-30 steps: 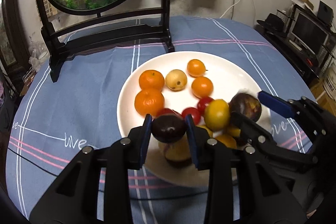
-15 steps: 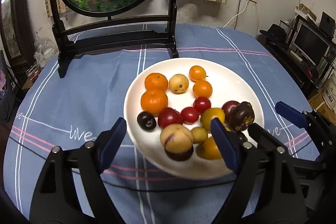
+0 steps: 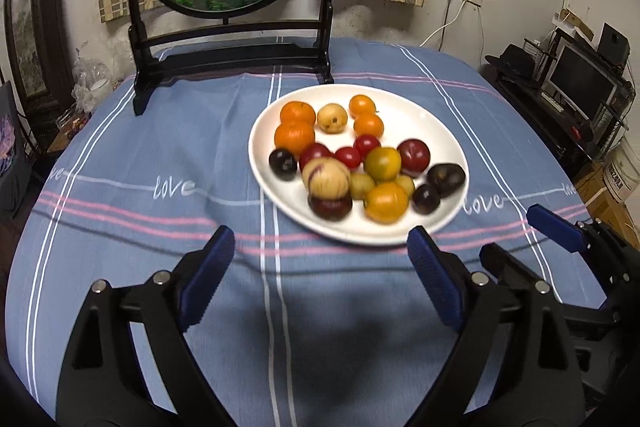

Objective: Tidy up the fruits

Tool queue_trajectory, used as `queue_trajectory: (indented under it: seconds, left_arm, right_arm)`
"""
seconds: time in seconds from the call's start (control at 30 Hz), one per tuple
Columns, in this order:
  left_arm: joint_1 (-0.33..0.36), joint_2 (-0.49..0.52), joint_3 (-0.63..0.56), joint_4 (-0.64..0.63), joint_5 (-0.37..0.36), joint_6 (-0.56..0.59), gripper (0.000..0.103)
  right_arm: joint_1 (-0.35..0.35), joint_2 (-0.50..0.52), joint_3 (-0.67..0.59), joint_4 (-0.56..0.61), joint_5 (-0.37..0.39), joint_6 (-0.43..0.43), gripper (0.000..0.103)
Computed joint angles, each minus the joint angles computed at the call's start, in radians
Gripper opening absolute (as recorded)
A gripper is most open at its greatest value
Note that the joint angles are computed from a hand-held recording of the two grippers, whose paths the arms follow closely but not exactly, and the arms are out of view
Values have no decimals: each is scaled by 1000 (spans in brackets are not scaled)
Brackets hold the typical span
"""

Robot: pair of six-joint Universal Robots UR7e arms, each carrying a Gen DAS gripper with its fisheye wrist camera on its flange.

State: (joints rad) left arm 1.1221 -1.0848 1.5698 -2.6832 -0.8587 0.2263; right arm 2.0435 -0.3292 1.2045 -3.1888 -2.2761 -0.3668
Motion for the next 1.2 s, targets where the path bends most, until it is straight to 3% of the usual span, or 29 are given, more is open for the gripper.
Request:
queue_trajectory:
  seconds: [0.5,0.7,1.2]
  left_arm:
    - [-17,-126,199,-63,31,-38,96]
    - [-6,-111,195,-76,42,-32,96]
    - [13,-78,202,-131,35,7,97]
  right_arm:
    - [24,-63,197,-85,-16,122,64]
    - [9,-68,210,-71,-3,169,64]
    - [1,-58,214,-99,-14,187,64]
